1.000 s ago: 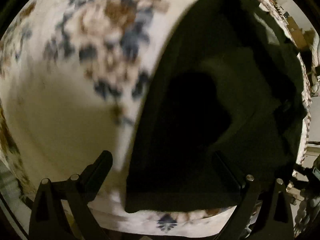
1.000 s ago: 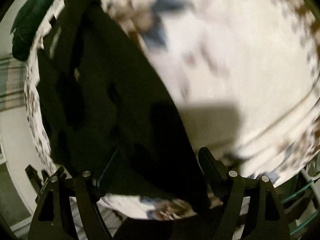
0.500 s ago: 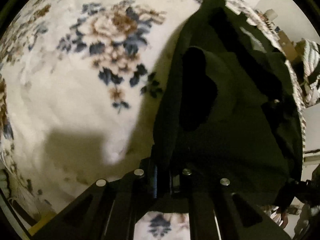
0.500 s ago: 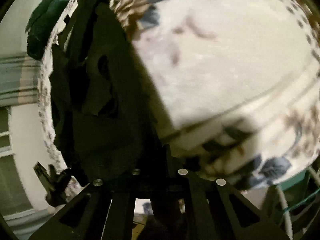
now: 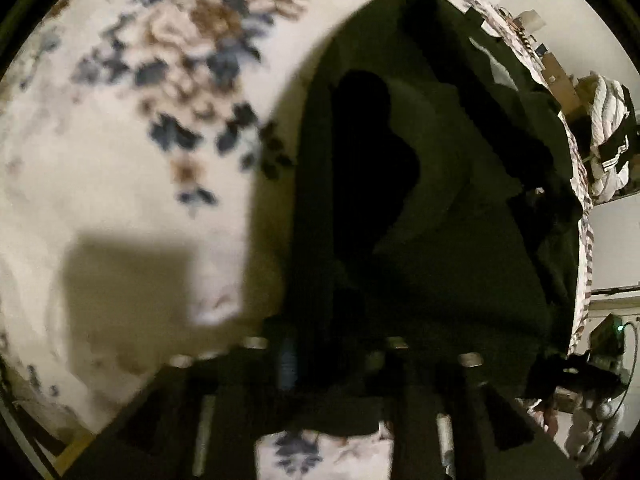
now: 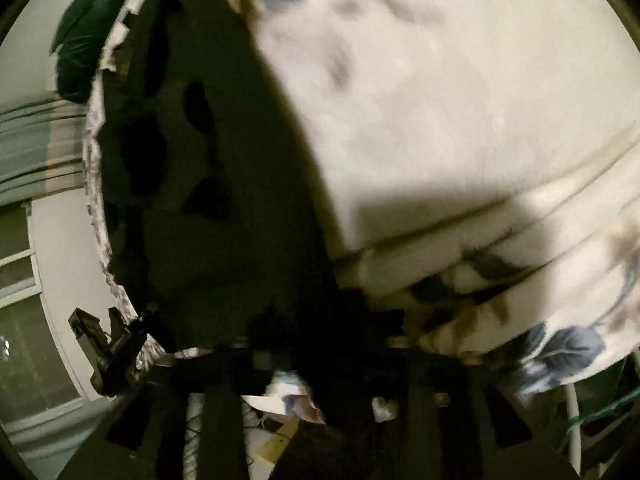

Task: Fold small clothes

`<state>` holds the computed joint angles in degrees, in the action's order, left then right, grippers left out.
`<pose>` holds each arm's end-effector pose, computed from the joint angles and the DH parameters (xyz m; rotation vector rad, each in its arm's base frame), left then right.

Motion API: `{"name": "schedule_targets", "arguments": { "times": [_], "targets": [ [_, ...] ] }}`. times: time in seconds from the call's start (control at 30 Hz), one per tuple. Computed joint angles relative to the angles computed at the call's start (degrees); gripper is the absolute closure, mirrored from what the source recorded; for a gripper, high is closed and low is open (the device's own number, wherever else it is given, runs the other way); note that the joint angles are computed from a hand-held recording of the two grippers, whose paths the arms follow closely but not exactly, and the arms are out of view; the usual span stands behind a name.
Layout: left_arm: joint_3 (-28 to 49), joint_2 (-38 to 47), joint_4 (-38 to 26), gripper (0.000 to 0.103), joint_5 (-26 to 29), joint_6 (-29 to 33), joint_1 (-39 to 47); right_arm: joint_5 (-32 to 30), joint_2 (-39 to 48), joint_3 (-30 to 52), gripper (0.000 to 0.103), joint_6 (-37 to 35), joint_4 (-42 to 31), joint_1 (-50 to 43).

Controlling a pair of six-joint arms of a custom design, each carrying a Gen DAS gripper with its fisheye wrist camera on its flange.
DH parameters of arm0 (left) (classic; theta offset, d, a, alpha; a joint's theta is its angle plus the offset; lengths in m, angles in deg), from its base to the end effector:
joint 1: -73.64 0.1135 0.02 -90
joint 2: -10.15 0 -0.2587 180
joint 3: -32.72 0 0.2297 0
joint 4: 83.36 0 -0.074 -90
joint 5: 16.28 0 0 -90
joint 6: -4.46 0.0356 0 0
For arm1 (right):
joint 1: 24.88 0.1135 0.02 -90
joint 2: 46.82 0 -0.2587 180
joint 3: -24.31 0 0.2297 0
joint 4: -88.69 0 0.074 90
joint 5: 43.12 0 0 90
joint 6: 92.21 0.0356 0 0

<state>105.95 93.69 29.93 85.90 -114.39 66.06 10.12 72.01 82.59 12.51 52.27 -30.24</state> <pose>0.2382 -0.0393 0.2234 -0.5120 2.9217 -0.4061 0.2462 -0.0017 0.0384 -0.5493 -2.7746 -0.9224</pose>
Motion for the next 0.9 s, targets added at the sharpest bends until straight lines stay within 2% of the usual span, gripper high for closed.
{"name": "schedule_targets", "arguments": {
  "times": [0.1, 0.13, 0.17, 0.2, 0.33, 0.43, 0.57, 0.7, 0.77, 0.83, 0.9],
  "targets": [
    [-2.29, -0.66, 3.25, 0.071, -1.24, -2.53, -1.35, -2.97, 3.73, -2.21, 0.058, 0.45, 4.38, 0.31],
    [-2.54, -1.22, 3.53, 0.082, -2.2, -3.39, -1.96, -3.11, 3.2, -4.23, 0.059, 1.85, 7.76, 0.64],
    [-2.26, -1.72, 2.83, 0.096, -3.49, -4.38, -2.77, -3.05, 2.17, -6.01, 0.076, 3.53, 10.24, 0.61],
    [-2.16, -2.7, 2.1, 0.096, -3.78, -4.9, -3.15, -3.68, 1.8, -6.56, 0.091, 3.92, 10.43, 0.58],
    [4.7, -6.38, -5.81, 0.097, -3.98, -7.65, -4.16, -4.73, -5.96, -8.1, 0.094, 3.48, 5.48, -0.18],
    [15.27, -6.34, -12.27, 0.098, -2.15, -9.71, -3.1, -7.07, -13.84, -5.63, 0.094, 1.61, -4.3, -0.95],
    [29.89, -0.96, -15.96, 0.098, 0.69, -11.67, -0.34, -9.21, -19.33, 5.3, 0.094, 1.06, -16.05, 0.47],
    [42.04, 9.62, -14.06, 0.098, 4.77, -12.05, 2.36, -12.41, -17.39, 17.16, 0.095, 7.43, -17.94, 2.3],
    [48.13, 15.2, -14.15, 0.098, 5.23, -12.02, 3.4, -12.95, -14.37, 23.61, 0.094, 10.54, -17.59, 2.45],
    [53.99, 20.72, -14.53, 0.098, 6.53, -12.04, 5.0, -11.93, -7.56, 34.09, 0.094, 15.42, -16.15, 4.07],
    [65.54, 30.24, -16.44, 0.098, 7.72, -12.36, 6.59, -10.82, -0.8, 44.14, 0.094, 16.8, -18.16, 3.82]
  ]
}}
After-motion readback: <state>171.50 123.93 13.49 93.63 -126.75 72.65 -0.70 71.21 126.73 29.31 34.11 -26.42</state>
